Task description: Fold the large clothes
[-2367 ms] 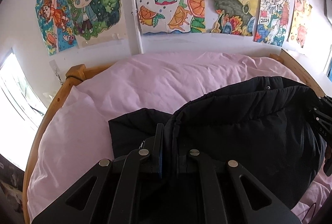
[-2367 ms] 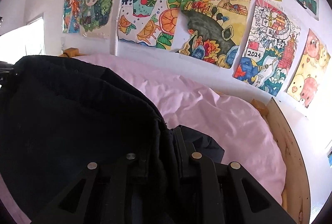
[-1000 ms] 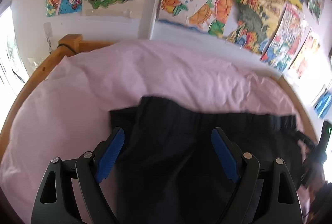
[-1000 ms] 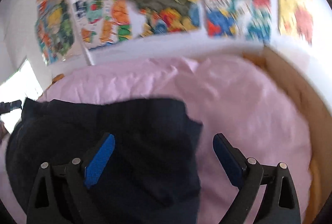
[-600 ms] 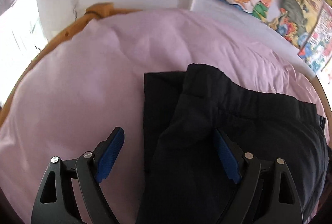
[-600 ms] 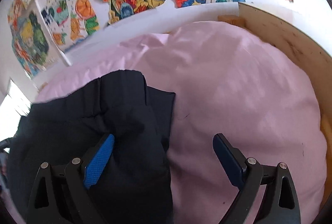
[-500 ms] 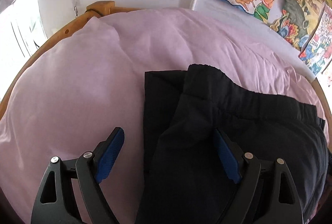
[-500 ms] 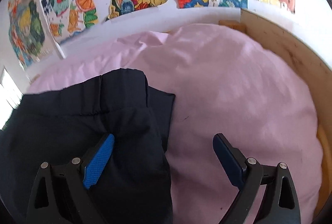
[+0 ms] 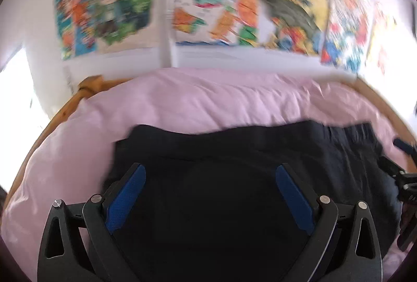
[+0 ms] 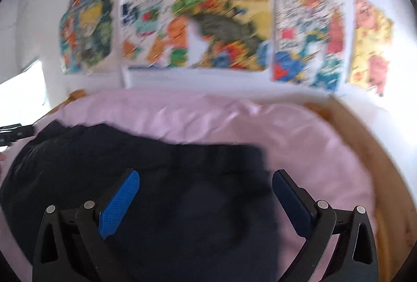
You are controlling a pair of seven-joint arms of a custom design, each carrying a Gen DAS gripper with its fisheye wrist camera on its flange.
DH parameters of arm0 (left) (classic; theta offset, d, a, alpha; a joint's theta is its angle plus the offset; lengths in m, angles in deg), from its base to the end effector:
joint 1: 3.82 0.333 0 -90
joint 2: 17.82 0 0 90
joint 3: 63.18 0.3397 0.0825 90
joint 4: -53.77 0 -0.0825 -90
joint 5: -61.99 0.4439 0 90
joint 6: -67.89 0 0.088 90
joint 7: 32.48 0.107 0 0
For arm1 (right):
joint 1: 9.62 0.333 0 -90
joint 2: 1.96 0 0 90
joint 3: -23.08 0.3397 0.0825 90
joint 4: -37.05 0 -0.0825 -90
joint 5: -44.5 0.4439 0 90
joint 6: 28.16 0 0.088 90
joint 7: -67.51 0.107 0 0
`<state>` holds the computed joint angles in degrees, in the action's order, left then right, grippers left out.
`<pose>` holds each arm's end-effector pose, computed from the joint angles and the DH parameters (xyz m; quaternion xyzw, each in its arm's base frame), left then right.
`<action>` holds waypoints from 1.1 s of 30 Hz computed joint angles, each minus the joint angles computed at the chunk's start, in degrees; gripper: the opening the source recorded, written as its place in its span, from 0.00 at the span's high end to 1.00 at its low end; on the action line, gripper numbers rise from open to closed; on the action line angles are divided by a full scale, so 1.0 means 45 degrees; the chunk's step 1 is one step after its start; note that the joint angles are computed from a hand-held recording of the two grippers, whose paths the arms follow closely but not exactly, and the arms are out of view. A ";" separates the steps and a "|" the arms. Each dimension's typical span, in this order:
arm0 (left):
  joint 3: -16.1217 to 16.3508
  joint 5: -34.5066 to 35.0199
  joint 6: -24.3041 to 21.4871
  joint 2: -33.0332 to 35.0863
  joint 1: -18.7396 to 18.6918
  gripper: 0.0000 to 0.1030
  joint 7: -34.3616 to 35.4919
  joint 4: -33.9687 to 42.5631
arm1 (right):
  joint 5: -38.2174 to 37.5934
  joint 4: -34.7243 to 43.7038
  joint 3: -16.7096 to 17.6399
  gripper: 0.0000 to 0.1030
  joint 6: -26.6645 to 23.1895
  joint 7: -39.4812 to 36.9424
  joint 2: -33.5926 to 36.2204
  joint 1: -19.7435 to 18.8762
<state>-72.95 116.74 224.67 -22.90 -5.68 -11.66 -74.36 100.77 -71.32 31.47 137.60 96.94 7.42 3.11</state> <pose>0.5742 -0.1518 0.4507 -0.7153 0.5764 -0.2293 0.3217 0.6667 0.1995 0.4916 -0.7721 0.4322 -0.1926 0.4243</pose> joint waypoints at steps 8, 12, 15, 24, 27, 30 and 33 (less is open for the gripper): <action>0.0573 0.1234 -0.0162 0.2526 -0.0490 0.01 -0.0732 0.1485 | -0.2857 0.1295 0.0167 0.00 -0.0842 0.1044 0.1967 0.0055; 0.0964 0.1253 0.0524 0.2608 -0.0533 0.01 -0.1044 0.1205 | -0.3174 0.1887 0.0196 0.00 -0.1713 0.1854 0.2456 -0.0128; 0.1142 0.2168 0.0594 0.2592 -0.0658 0.01 -0.1870 0.1097 | -0.3538 0.1698 0.0248 0.00 -0.1146 0.2017 0.2493 -0.0014; 0.1170 0.2765 0.0942 0.2567 -0.0589 0.01 -0.2481 0.0951 | -0.3644 0.1292 0.0715 0.00 -0.0030 0.1757 0.2520 -0.0169; 0.1134 0.2604 0.0887 0.2549 -0.0572 0.01 -0.2323 0.0914 | -0.3736 0.1252 0.0777 0.00 0.0178 0.1756 0.2550 -0.0182; 0.1134 0.2674 0.0864 0.2550 -0.0592 0.01 -0.2410 0.0917 | -0.3667 0.1120 0.0924 0.00 0.0497 0.1620 0.2520 -0.0253; 0.1144 0.2790 0.0885 0.2564 -0.0593 0.01 -0.2486 0.0912 | -0.3627 0.1074 0.1023 0.00 0.0643 0.1530 0.2529 -0.0315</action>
